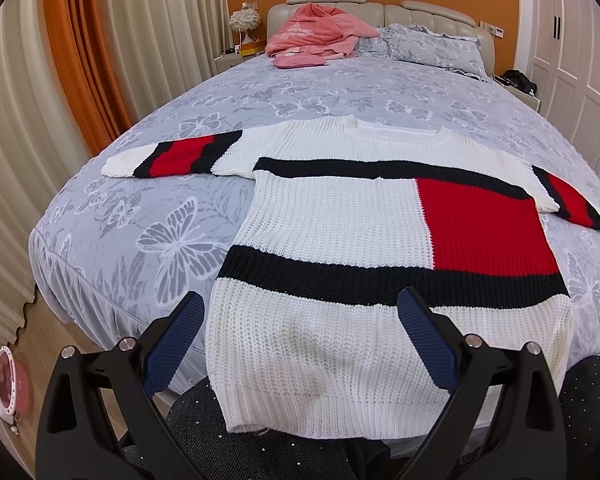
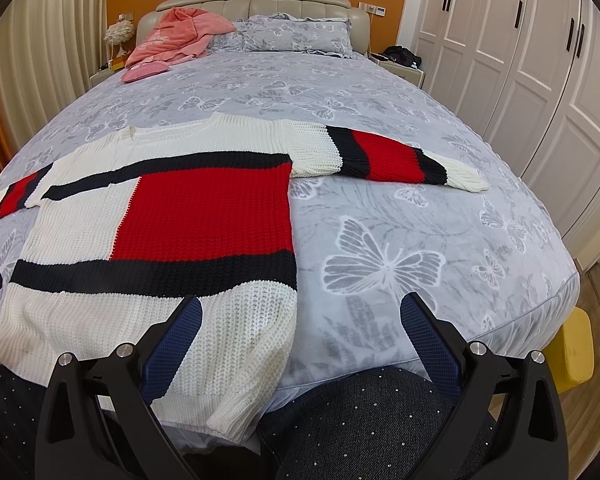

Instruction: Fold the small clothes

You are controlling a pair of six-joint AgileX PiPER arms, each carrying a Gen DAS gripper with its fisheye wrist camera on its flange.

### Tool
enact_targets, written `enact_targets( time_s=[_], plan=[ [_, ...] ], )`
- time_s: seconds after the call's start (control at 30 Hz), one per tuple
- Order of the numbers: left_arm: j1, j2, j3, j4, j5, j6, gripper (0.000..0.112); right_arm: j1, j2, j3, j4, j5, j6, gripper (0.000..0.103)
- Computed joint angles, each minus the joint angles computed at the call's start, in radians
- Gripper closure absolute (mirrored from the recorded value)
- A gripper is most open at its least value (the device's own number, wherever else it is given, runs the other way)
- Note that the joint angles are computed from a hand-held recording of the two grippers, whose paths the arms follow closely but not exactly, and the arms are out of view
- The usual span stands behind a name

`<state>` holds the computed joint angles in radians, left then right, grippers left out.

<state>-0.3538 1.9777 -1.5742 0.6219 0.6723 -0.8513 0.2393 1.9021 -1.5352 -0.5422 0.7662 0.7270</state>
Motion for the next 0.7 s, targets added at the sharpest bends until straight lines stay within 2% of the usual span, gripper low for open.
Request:
enact_targets(
  time_s=[0.7],
  plan=[
    [0.005,0.009,-0.011,-0.033,0.007,0.031,0.017,-0.007,0.006,-0.015,0.035,0.009,-0.034,0.005]
  ],
)
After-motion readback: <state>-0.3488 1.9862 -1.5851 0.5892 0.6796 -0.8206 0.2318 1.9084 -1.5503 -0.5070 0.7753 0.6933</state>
